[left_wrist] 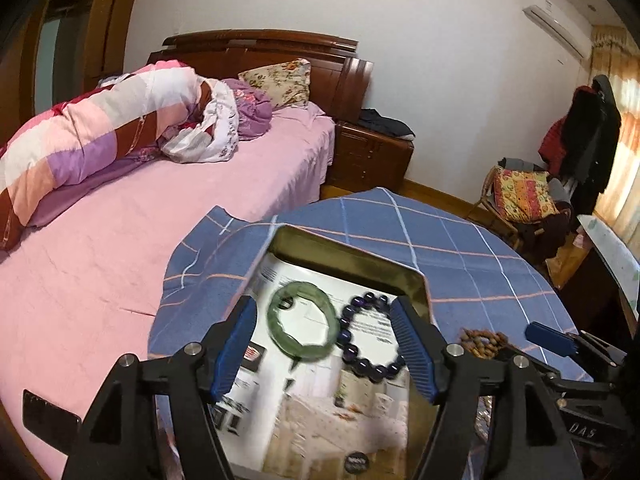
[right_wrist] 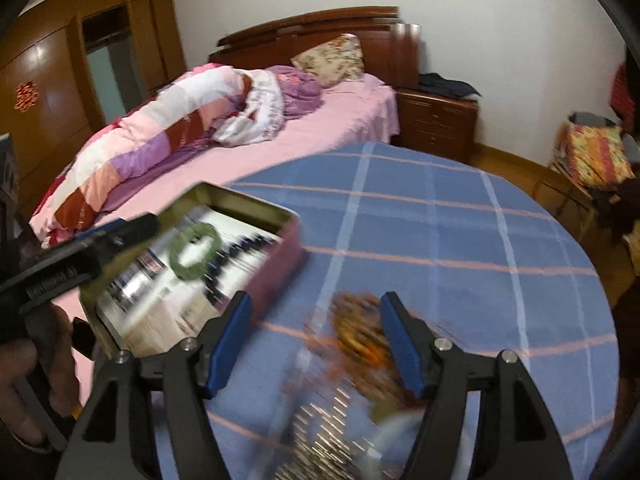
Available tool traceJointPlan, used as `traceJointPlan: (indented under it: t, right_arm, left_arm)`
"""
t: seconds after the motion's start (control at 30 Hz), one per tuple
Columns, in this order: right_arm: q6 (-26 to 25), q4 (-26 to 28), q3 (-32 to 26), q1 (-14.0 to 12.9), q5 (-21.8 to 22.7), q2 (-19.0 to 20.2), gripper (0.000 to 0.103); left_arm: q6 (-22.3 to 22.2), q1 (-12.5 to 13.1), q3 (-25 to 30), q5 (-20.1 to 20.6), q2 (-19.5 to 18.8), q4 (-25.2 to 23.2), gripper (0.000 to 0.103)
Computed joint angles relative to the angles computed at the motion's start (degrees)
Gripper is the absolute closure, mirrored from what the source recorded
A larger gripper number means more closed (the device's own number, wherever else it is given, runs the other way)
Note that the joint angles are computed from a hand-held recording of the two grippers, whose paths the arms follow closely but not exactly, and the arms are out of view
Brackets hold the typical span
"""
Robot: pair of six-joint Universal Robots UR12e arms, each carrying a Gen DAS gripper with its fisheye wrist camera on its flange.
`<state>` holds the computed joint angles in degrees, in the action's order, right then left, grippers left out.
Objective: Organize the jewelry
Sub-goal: 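Open both grippers to drop the bracelets into the tin, then grasp the pale jade bangle with the right gripper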
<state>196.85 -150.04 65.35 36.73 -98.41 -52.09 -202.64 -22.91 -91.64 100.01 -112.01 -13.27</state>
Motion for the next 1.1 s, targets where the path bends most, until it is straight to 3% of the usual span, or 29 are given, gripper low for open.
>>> traceJointPlan:
  t: [0.3, 0.67, 0.73, 0.9, 1.1]
  right_arm:
    - [6.3, 0.1, 10.1, -1.2, -5.7, -6.1, 0.032]
    - [7.5, -0.1, 14.8, -1.3, -5.9, -8.6, 0.032]
    - [6.4, -1.0, 14.8, -0.9, -5.5, -8.6, 0.039]
    - [2.5, -0.3, 12.4, -0.5, -0.3, -7.2, 0.068]
    - [0.0, 5.3, 8.2, 0.2, -0.1, -4.5, 0.085]
  left_arm:
    - [2.4, -2.0, 0.3, -0.8, 0.0, 0.0, 0.034]
    - [5.1, -3.8, 0.2, -0.3, -0.1, -1.3, 0.034]
    - [5.3, -3.9, 0.2, -0.1, -0.1, -1.4, 0.034]
    - [5.7, -4.3, 0.3, -0.8, -0.2, -1.5, 0.034]
    - [5.9, -4.5, 0.0, -1.5, -0.1, -0.7, 0.034]
